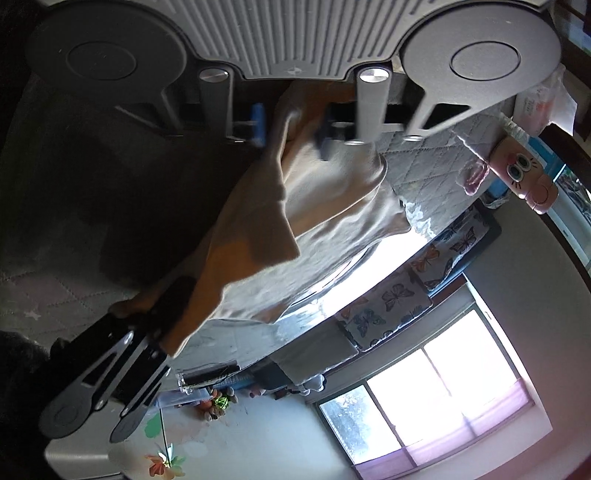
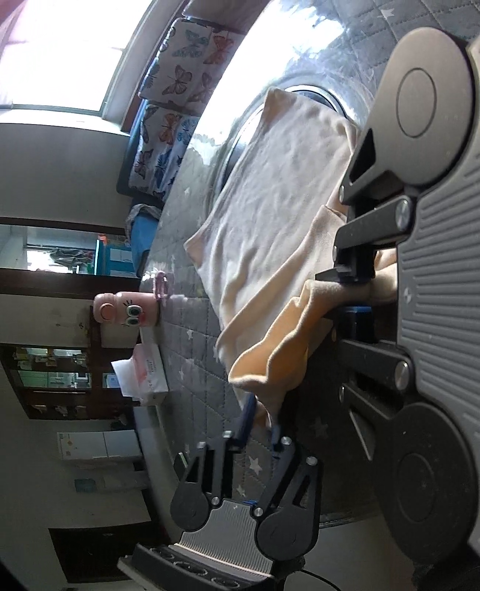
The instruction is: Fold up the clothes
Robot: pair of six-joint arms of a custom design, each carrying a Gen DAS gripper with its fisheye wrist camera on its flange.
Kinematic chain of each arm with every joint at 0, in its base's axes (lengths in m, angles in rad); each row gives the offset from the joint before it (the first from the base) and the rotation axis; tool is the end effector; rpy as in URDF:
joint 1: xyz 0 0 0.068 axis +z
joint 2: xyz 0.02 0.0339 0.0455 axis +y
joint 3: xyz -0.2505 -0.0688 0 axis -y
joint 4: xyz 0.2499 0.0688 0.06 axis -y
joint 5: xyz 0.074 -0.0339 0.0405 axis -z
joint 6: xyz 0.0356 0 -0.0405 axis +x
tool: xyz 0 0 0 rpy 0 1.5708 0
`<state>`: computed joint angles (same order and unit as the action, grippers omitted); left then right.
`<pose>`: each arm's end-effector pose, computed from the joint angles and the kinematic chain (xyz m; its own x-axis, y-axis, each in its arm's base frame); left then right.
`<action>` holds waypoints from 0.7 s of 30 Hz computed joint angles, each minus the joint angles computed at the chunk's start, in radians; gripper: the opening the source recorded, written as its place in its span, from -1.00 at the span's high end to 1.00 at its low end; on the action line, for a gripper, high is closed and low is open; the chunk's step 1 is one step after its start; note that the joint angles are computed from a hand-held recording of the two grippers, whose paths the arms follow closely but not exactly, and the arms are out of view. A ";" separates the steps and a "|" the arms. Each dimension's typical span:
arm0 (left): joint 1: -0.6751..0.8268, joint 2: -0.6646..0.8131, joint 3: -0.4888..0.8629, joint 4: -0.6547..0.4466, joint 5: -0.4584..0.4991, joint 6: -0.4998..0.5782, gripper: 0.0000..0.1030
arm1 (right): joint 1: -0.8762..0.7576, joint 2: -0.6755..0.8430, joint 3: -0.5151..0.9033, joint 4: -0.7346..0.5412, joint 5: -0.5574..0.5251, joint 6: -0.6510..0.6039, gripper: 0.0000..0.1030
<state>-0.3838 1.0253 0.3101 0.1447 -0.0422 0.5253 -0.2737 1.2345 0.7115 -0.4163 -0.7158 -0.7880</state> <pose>0.1955 -0.0773 0.1499 -0.2622 0.6462 -0.7167 0.5463 0.7116 0.4418 0.2406 -0.0433 0.1957 -0.4282 -0.4354 -0.7919 -0.6701 0.7409 -0.0450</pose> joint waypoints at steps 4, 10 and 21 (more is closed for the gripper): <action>0.014 -0.110 -0.002 -0.095 0.034 -0.009 0.83 | -0.026 -0.045 -0.004 -0.040 -0.033 -0.026 0.83; -0.010 -0.426 -0.002 -0.404 0.065 -0.042 0.85 | -0.126 -0.120 0.044 -0.296 -0.130 -0.206 0.84; -0.226 -0.860 0.101 -0.935 -0.061 -0.231 0.87 | -0.377 -0.148 0.203 -0.985 -0.192 -0.781 0.85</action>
<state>-0.6099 0.1657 0.4107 -0.7905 -0.1034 0.2940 -0.6511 1.0867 0.9144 -1.4015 -0.9083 -1.5686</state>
